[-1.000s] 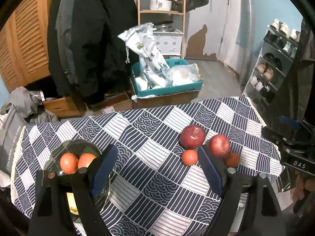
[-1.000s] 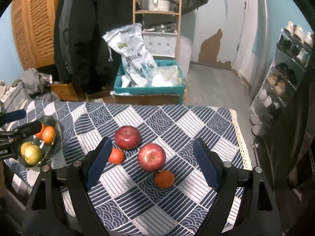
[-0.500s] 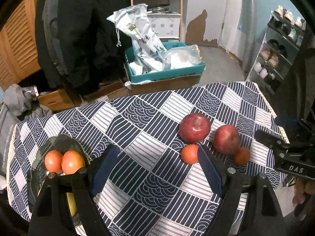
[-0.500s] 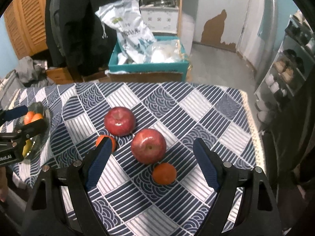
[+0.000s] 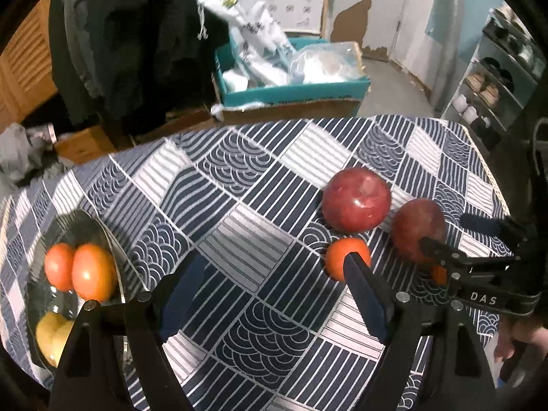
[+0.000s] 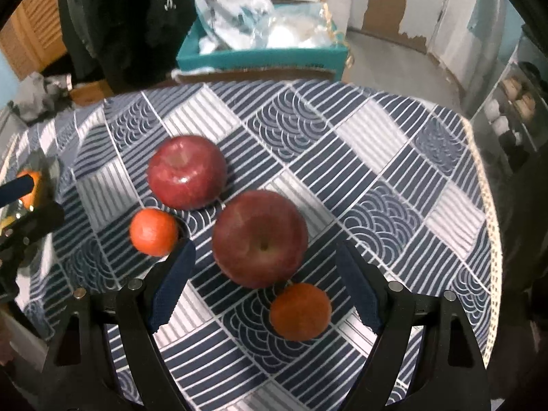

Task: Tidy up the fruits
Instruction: 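Move the right tool toward the large red apple while the left tool approaches a tangerine, then grasp the red apple with the right tool while the left tool grasps the tangerine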

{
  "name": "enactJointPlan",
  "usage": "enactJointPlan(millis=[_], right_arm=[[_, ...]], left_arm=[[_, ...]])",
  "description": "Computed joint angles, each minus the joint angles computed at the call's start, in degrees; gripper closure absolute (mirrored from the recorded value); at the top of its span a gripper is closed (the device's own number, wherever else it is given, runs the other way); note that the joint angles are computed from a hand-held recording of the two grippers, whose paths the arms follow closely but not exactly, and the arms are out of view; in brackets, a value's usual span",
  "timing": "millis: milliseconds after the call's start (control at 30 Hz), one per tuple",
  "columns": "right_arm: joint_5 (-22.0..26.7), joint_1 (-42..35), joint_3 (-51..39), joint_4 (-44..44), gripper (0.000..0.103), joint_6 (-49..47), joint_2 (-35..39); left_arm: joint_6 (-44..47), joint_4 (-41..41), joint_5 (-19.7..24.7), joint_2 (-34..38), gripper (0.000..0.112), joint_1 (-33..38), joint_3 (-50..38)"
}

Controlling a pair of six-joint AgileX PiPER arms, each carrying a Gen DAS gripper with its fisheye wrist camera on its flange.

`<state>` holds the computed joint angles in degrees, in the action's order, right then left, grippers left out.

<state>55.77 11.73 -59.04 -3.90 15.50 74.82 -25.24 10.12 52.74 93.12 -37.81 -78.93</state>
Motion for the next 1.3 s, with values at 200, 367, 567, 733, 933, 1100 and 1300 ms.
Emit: enactJointPlan(millis=[200, 367, 567, 733, 933, 1100, 1300], right_arm=[[-2.7, -0.6, 1.5, 1.8, 0.019, -1.7, 3.2], [-4.2, -0.8, 2.1, 2.4, 0.019, -3.0, 4.7], [-6.0, -1.7, 3.1, 3.0, 0.028, -3.8, 5.3], [-6.8, -4.4, 4.7, 5.3, 0.029, -5.8, 3.0], [-6.4, -6.1, 5.1, 2.8, 0.029, -4.0, -0.6], [-6.4, -7.6, 5.7, 2.7, 0.029, -3.1, -3.0], [-5.4, -9.5, 6.2, 5.2, 0.029, -4.7, -5.0]], left_arm=[[1.1, -4.1, -0.5, 2.4, 0.028, 1.9, -0.6], [2.8, -6.8, -0.6, 3.9, 0.028, 2.0, -1.8], [4.3, -8.7, -0.7, 5.9, 0.028, 0.6, -3.4], [4.9, -8.7, -0.7, 7.8, 0.028, -1.1, -4.4], [4.6, -8.8, -1.1, 9.6, 0.028, -2.6, -4.8], [4.2, -8.0, -1.1, 11.7, 0.028, -4.1, -5.7], [5.0, -7.6, -1.7, 13.8, 0.057, -5.2, -6.2]])
